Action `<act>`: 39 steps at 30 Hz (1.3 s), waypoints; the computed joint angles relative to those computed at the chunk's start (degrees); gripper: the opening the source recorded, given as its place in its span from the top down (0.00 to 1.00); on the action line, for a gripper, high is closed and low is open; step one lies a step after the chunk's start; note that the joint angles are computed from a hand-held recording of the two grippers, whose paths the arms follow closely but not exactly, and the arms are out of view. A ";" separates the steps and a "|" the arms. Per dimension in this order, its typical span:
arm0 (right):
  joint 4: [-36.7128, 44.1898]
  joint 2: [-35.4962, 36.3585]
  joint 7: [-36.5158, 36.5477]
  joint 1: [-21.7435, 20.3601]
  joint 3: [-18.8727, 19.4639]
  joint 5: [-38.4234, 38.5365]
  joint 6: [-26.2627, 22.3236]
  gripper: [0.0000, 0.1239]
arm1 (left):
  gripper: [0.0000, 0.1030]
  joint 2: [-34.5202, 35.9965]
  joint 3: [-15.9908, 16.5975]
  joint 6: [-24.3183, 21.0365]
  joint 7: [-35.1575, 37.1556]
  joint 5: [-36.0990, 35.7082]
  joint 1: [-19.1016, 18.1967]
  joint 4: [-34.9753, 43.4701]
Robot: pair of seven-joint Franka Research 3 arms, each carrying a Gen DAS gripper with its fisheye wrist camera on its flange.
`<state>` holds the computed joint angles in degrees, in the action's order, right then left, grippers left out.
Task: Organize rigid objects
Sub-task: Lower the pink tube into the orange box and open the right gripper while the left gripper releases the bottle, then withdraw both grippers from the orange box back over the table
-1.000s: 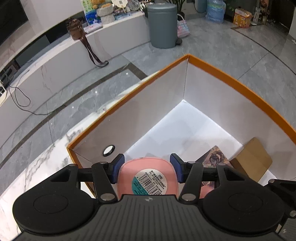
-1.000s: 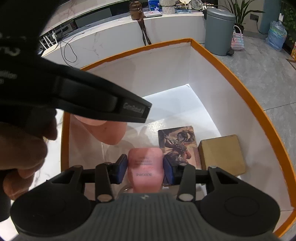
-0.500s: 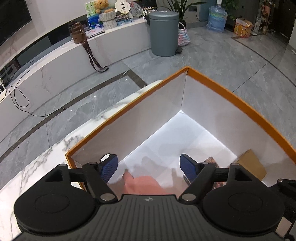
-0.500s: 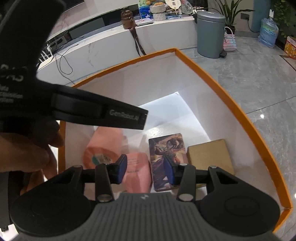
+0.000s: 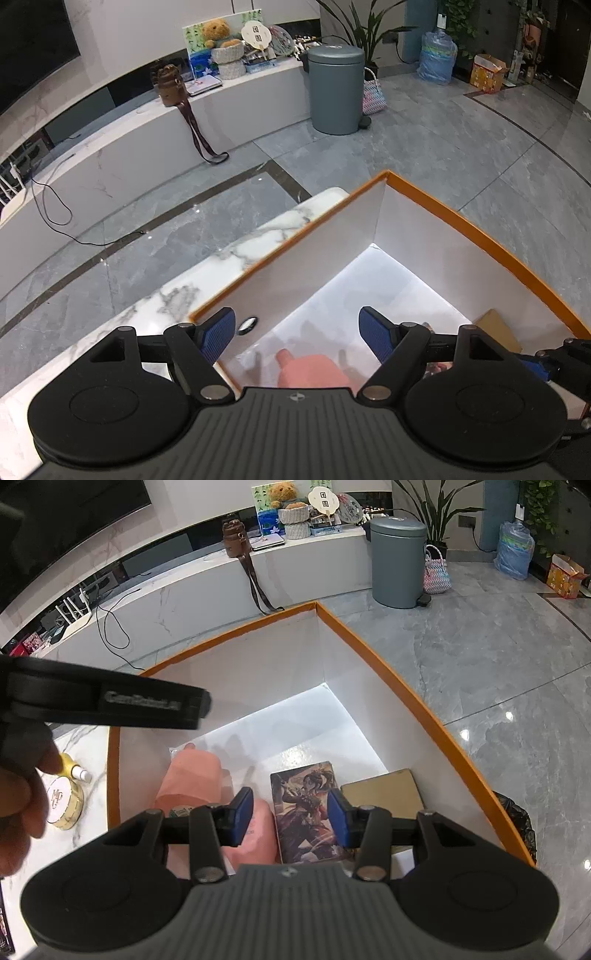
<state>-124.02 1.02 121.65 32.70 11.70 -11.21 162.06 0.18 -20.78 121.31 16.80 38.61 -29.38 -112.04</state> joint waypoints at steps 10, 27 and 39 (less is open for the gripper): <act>-0.69 -1.26 -0.81 -0.31 0.37 0.29 0.53 0.64 | 0.13 -3.84 -0.99 -2.06 0.10 -0.49 -0.05 -1.85; -1.40 -3.33 0.26 0.11 2.65 -2.65 3.01 0.61 | 0.13 -17.65 -4.01 -3.43 -4.77 -2.30 0.09 -12.60; -1.92 -3.75 -1.21 2.32 4.95 -4.36 7.28 0.61 | 0.13 -33.04 -7.22 -3.33 -11.45 -9.42 -2.28 -27.31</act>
<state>-125.94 -2.73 120.44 35.02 16.65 -15.57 169.34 -32.86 -28.00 117.98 5.35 29.19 -31.65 -139.36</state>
